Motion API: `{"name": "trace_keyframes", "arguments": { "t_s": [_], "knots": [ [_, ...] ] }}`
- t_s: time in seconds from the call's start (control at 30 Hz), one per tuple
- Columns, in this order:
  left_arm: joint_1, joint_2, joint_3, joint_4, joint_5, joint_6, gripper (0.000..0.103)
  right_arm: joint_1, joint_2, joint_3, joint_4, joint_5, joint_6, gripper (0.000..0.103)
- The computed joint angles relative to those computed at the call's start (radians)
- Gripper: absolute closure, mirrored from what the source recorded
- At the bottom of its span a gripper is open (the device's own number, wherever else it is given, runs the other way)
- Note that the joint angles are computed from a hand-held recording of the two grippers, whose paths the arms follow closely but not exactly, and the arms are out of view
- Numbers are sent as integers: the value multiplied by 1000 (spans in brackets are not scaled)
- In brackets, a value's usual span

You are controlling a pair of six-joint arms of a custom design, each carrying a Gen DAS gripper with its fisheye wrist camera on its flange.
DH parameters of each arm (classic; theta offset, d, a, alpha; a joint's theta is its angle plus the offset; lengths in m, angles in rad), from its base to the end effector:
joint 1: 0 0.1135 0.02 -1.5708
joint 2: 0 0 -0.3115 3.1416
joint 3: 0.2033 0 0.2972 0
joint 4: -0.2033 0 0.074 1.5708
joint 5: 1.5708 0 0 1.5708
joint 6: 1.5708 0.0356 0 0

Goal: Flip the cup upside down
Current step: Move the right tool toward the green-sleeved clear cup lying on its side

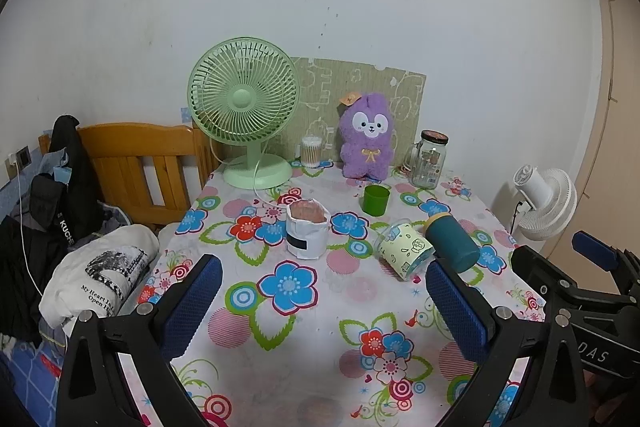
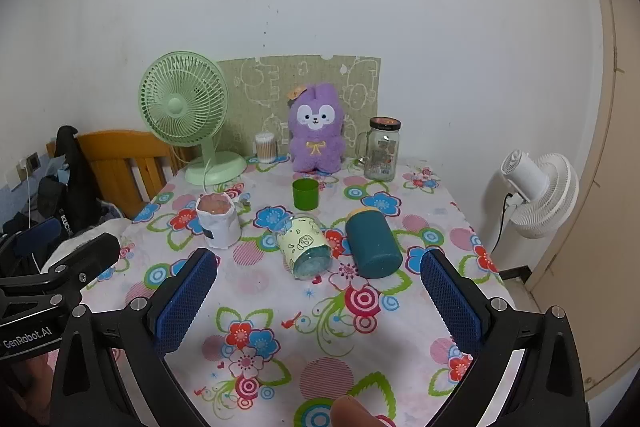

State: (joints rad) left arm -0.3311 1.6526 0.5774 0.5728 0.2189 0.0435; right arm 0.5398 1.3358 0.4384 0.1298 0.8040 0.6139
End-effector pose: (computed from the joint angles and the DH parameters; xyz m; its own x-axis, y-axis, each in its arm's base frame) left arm 0.3114 -0.1152 0.1441 -0.4333 0.1938 -0.8801 0.5167 0.8536 -0.0664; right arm 0.2250 0.1049 0.1578 -0.4363 0.2046 -0.8763 0.4150 0.9098 0.0058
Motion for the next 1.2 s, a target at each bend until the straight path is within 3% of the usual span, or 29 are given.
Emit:
{"name": "trace_keyframes", "arguments": {
  "t_s": [0.57, 0.93, 1.2],
  "knots": [
    [-25, 147, 109, -42, -37, 31, 0, -121, 158, 24, 125, -126, -70, 0],
    [-70, 350, 301, -113, -95, 106, 0, -281, 367, 113, 229, -286, -185, 0],
    [-69, 495, 502, -246, -92, 176, 0, -386, 536, 234, 259, -419, -322, 0]
  ]
}}
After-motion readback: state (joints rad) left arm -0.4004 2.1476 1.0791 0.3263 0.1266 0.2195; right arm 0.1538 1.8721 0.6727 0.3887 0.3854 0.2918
